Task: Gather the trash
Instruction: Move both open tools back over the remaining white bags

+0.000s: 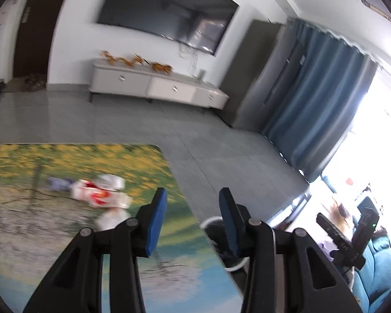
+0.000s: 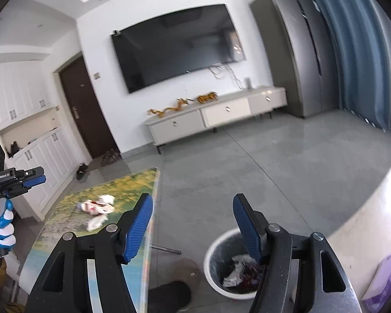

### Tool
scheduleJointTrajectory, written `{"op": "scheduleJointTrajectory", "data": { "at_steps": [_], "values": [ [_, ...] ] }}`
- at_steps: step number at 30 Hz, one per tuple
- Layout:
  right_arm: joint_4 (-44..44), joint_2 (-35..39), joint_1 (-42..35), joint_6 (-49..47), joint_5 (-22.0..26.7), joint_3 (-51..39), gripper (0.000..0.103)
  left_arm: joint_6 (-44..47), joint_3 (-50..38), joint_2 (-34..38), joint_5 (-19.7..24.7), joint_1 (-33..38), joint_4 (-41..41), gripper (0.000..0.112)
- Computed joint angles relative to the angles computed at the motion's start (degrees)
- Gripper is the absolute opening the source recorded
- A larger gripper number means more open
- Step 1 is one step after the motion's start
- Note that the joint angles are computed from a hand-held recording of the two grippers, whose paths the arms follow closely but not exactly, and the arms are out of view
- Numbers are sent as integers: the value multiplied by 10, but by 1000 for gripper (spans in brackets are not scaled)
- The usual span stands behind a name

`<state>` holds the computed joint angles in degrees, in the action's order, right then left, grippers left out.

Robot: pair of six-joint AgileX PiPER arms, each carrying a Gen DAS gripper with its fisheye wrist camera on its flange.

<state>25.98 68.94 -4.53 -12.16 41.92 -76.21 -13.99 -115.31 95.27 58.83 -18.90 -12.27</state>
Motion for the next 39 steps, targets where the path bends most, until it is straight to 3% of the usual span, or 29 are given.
{"op": "scheduleJointTrajectory", "data": {
  "at_steps": [5, 11, 17, 21, 29, 39],
  "values": [
    [-119, 44, 117, 110, -6, -88, 63, 68, 78, -76, 3, 127, -71, 40],
    [-245, 116, 231, 223, 6, -200, 64, 194, 153, -131, 28, 332, -194, 40],
    [-336, 198, 324, 284, 56, -321, 64, 314, 212, -146, 57, 503, -290, 49],
    [-362, 262, 365, 291, 98, -415, 65, 362, 253, -145, 52, 561, -317, 49],
    [-359, 361, 399, 278, 149, -535, 65, 419, 304, -137, 40, 565, -338, 49],
    [-289, 445, 372, 253, 158, -575, 65, 430, 257, -52, 31, 411, -320, 49]
  ]
}}
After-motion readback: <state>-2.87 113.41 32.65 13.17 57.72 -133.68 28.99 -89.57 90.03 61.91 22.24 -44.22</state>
